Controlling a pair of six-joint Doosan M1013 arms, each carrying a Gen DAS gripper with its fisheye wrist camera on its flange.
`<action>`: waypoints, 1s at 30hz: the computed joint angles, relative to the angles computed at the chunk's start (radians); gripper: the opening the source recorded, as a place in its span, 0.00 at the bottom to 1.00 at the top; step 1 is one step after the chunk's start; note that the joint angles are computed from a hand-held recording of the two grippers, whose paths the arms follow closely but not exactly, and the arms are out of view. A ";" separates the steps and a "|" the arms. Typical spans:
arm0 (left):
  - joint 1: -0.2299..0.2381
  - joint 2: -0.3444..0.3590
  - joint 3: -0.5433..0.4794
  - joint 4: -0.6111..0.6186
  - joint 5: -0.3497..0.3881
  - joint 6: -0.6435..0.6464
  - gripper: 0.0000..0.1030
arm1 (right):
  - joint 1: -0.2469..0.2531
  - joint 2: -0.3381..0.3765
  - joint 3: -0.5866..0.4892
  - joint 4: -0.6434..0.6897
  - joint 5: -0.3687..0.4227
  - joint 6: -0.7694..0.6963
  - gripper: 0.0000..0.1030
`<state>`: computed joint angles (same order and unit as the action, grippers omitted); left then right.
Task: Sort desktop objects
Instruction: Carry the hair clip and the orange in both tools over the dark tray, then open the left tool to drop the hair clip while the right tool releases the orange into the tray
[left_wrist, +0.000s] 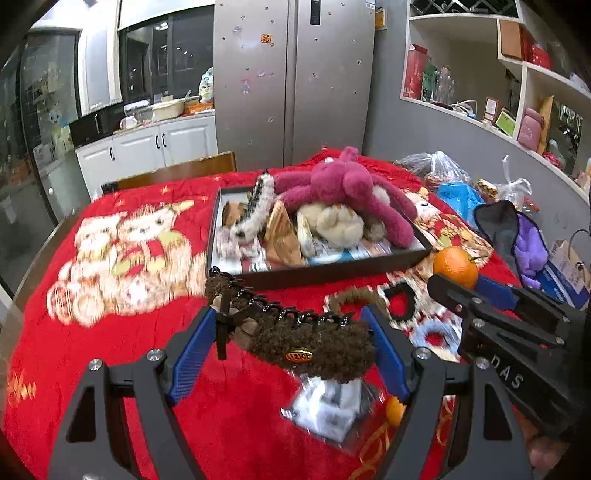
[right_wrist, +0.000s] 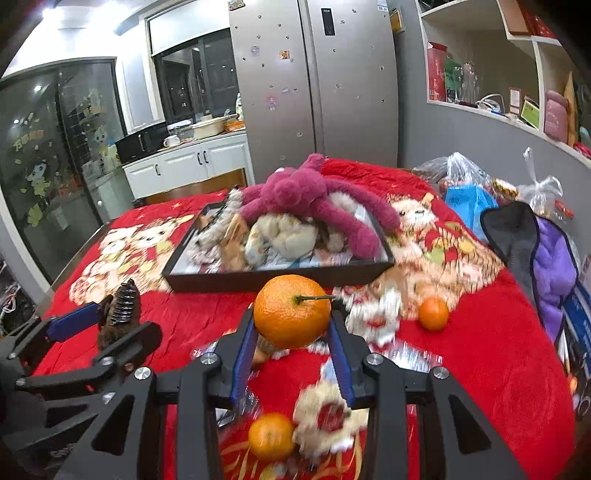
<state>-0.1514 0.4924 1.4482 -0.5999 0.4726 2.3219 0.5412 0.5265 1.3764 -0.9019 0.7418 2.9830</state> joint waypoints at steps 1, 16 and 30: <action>-0.006 0.013 -0.024 0.035 0.000 -0.027 0.78 | -0.008 0.004 -0.008 0.015 -0.004 -0.013 0.37; -0.034 0.228 -0.385 0.243 0.208 -0.282 0.78 | -0.130 0.131 -0.238 0.262 0.021 -0.334 0.37; -0.017 0.288 -0.458 0.279 0.253 -0.340 0.78 | -0.153 0.170 -0.286 0.325 0.011 -0.445 0.37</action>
<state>-0.1688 0.7804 0.9900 -0.3210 0.7254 1.9822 0.3885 0.6963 1.0907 -0.5767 0.7531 2.5384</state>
